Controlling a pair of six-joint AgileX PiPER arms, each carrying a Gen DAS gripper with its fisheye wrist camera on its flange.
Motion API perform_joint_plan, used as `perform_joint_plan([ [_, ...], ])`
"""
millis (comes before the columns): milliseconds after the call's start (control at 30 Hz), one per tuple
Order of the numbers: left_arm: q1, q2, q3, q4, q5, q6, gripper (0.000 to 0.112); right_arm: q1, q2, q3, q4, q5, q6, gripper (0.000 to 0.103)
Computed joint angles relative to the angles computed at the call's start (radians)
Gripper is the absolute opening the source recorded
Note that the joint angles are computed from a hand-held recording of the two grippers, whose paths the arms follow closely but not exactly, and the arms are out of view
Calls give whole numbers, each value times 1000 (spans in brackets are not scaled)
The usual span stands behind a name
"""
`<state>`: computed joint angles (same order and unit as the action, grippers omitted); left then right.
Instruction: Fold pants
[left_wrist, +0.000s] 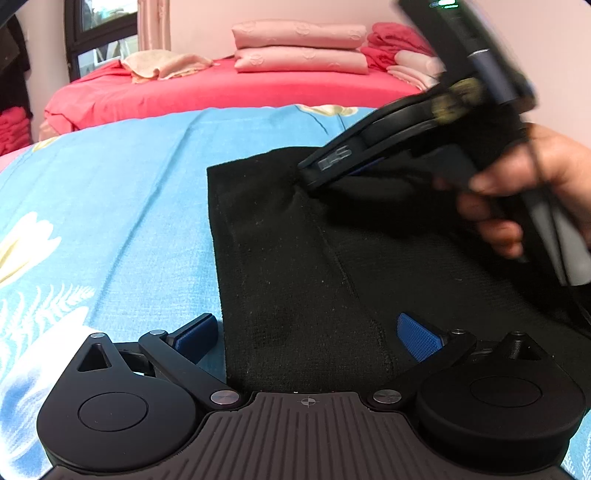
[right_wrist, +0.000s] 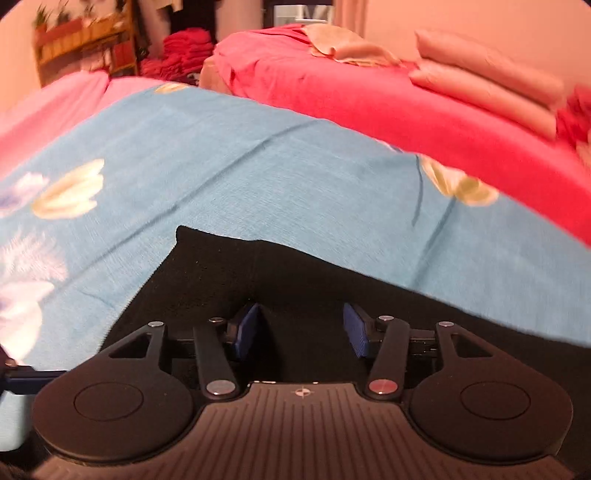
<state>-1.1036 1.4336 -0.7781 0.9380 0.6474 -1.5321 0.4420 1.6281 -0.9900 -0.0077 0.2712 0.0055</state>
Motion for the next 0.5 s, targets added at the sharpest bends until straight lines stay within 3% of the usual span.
perform_joint_plan([
  [67, -2, 1, -4, -6, 5, 5, 103, -39, -55, 46, 112, 1, -97, 67],
  [267, 13, 6, -31, -58, 16, 67, 103, -190, -193, 143, 423, 58, -349, 68],
  [333, 25, 8, -54, -110, 27, 124, 103, -221, -228, 164, 402, 76, -329, 69],
  [500, 68, 17, -128, -265, 67, 317, 103, -288, -274, 208, 159, 106, -148, 79],
])
